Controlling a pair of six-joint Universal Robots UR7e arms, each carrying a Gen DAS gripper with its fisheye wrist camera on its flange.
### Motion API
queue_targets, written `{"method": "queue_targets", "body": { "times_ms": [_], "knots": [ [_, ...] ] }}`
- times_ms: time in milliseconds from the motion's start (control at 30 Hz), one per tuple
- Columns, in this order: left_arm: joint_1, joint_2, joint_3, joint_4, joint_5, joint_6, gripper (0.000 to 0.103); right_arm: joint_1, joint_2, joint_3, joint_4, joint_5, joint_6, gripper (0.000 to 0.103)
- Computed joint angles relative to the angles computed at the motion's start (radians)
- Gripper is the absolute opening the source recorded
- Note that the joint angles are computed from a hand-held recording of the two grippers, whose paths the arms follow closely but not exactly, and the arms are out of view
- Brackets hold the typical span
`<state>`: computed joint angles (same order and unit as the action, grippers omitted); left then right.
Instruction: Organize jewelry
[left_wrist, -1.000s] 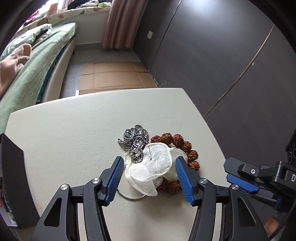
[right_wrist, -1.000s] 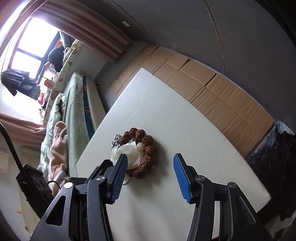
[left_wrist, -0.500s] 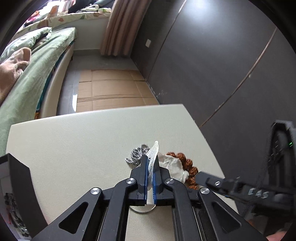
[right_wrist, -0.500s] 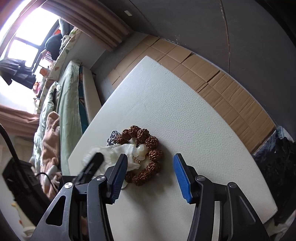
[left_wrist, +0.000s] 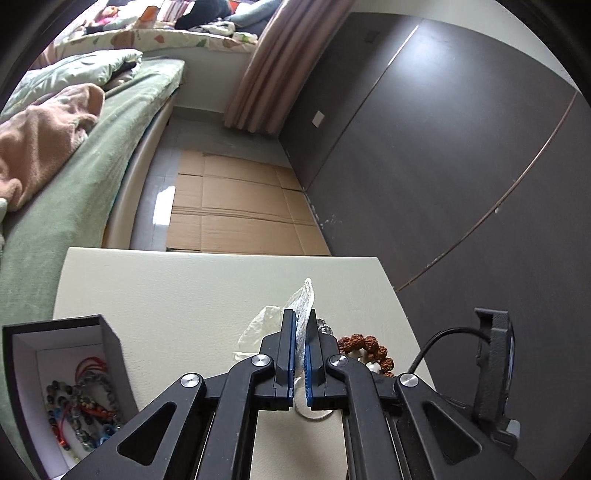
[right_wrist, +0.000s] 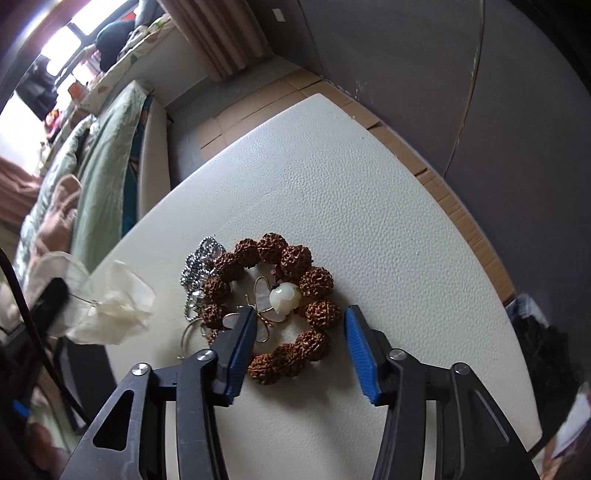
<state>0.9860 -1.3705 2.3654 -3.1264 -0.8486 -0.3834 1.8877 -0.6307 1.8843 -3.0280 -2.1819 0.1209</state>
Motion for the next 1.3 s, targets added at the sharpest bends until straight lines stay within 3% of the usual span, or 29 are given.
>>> {"method": "queue_targets", "body": {
  "times_ms": [67,133,300,633,900,1300],
  "knots": [
    [-0.010,-0.019,0.014,0.006,0.013,-0.010,0.003,0.012,0.010,-0.002,-0.006,-0.046,-0.022,0.036],
    [-0.021,-0.040,0.027,0.014,0.025,-0.022,0.003,0.005,-0.001,0.011,-0.021,-0.038,-0.025,0.024],
    [-0.051,-0.106,0.061,0.029,0.051,-0.045,0.003,-0.031,-0.054,0.078,-0.105,0.057,-0.012,0.019],
    [-0.121,-0.261,0.134,0.098,0.121,-0.101,0.003,-0.042,-0.129,0.186,-0.274,0.235,-0.036,0.019],
    [-0.173,-0.380,0.181,0.189,0.195,-0.149,0.003,-0.007,-0.116,0.205,-0.382,0.301,-0.052,0.019],
    [-0.161,-0.513,0.194,0.391,0.290,-0.270,0.004,0.037,-0.103,0.226,-0.500,0.517,-0.128,0.019]
  ]
}}
